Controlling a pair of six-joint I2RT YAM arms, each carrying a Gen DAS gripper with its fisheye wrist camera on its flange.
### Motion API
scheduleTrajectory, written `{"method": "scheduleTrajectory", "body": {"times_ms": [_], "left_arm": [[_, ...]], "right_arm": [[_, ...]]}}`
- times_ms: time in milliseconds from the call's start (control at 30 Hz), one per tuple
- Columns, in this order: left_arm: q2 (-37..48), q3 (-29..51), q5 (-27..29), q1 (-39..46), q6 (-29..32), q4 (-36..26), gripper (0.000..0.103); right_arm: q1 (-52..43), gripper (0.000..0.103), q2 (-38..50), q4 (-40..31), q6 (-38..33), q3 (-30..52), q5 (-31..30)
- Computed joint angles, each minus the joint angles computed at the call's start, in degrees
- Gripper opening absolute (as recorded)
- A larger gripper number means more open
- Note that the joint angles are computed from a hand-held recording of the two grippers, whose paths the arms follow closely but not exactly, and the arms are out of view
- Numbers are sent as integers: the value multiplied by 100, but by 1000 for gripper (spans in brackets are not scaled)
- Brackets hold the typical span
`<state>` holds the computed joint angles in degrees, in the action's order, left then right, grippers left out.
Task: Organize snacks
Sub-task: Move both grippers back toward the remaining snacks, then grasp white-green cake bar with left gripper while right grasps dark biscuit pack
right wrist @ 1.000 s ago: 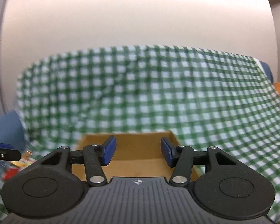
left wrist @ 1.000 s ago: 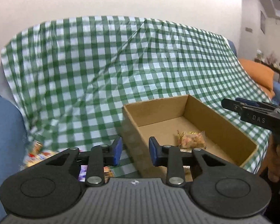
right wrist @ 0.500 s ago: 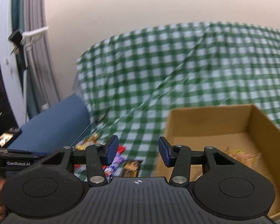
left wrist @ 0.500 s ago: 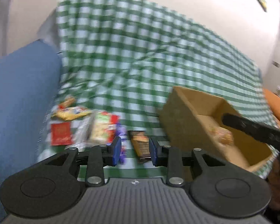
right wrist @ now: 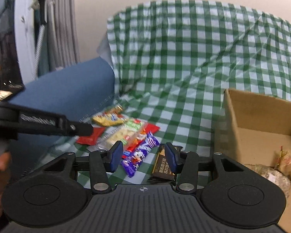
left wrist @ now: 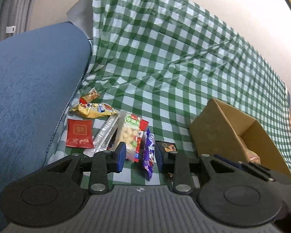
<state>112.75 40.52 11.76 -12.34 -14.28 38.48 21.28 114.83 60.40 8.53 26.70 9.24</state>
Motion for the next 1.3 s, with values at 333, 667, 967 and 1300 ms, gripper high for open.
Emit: {"method": "scheduleTrajectory", "body": {"times_ms": [333,667,967,1300], "left_arm": [[959,830,-336,21,-396,210,37],[1768,1838,-987,-278,7,-256,71],[2244,2469,-1251,-518,446,-568,75],[2384,2727,-1321,-594,612,-901,73]], "right_arm": [[173,53,1367,-1173,-193,1761,1074],[-11,61,2094,-2350,317,2934,1228],[-142,53,2240,-2461,355,3157,938],[-138,41,2088,-2008,170,2753,757]]}}
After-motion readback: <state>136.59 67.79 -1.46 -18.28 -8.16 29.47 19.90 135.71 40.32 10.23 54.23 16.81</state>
